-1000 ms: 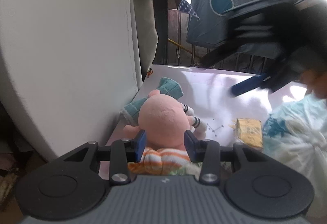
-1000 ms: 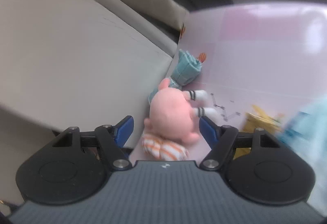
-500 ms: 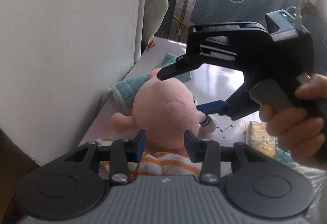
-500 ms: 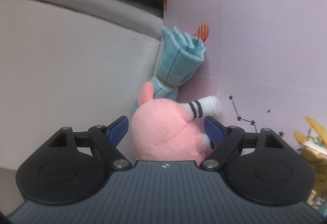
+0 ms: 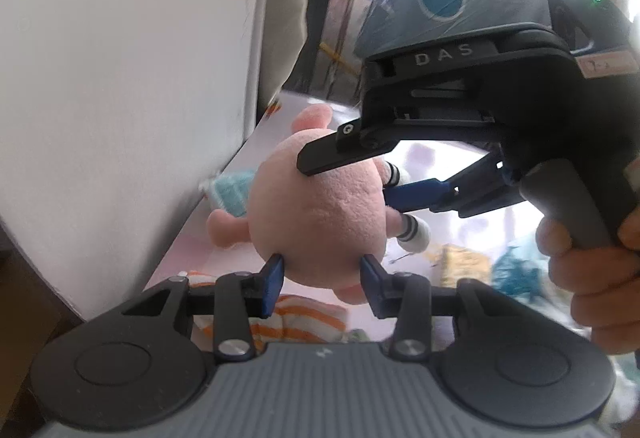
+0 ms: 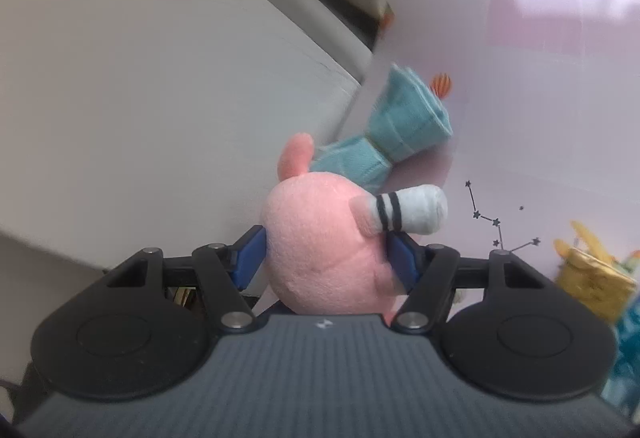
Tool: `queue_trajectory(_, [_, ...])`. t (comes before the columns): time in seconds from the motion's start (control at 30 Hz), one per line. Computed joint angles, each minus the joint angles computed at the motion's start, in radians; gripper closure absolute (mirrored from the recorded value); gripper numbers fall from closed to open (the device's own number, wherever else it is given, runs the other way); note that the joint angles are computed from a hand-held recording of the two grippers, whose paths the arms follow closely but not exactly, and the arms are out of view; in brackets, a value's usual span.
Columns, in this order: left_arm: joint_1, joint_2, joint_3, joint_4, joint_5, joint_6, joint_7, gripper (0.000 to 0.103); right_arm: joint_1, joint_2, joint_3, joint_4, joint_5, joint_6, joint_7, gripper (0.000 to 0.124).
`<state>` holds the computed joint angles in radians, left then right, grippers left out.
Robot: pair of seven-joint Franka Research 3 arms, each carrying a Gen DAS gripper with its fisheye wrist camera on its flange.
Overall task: Organize soft objects
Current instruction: 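Lift the pink plush toy with the right gripper and place it into the box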
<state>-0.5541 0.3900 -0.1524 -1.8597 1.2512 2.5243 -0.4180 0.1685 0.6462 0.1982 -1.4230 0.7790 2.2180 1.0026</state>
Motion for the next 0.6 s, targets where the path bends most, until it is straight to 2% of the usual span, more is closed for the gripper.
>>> queue_trajectory(0.13, [-0.028, -0.048, -0.014, -0.013, 0.056, -0.023, -0.03, 0.061, -0.055, -0.145, 0.01, -0.152, 0.093, 0.016, -0.083, 0.059])
queue_trajectory(0.27, [-0.05, -0.069, -0.046, 0.008, 0.096, -0.044, -0.024, 0.06, -0.091, -0.277, -0.019, -0.282, 0.201, 0.013, -0.151, 0.059])
queue_trajectory(0.43, [-0.098, -0.035, -0.076, 0.094, 0.111, -0.055, 0.046, 0.06, -0.126, -0.438, -0.102, -0.445, 0.304, -0.025, -0.207, 0.059])
queue_trajectory(0.6, [-0.142, 0.055, -0.071, 0.222, 0.085, 0.031, 0.143, 0.057, -0.166, -0.565, -0.201, -0.581, 0.356, -0.03, -0.248, 0.06])
